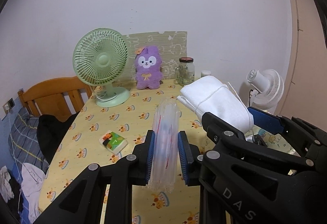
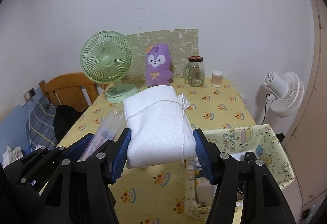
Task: Organize soft objects
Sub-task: 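Carry the straw bundle with the left tool while the right tool carries the towel to the box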
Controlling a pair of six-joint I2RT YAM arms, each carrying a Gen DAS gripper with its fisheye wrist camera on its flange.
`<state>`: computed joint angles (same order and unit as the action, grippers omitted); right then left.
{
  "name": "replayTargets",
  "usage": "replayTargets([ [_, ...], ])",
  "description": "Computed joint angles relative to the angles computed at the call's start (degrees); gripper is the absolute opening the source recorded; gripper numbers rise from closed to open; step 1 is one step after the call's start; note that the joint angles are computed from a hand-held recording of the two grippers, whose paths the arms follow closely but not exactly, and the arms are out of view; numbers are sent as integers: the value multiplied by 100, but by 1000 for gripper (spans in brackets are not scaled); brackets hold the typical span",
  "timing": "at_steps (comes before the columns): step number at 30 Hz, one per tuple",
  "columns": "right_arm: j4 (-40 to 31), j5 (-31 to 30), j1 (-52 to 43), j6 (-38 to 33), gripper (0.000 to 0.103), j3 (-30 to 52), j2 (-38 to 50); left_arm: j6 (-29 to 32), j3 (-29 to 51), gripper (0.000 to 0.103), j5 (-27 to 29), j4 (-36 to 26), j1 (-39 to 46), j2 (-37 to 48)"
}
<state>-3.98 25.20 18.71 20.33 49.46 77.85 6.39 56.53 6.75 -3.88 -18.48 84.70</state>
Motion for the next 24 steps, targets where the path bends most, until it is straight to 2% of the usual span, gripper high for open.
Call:
replayTargets([
  [24,210,-568,-1125,-211,65,-901,-814,-229,149,22,-546,172,-1132,374],
])
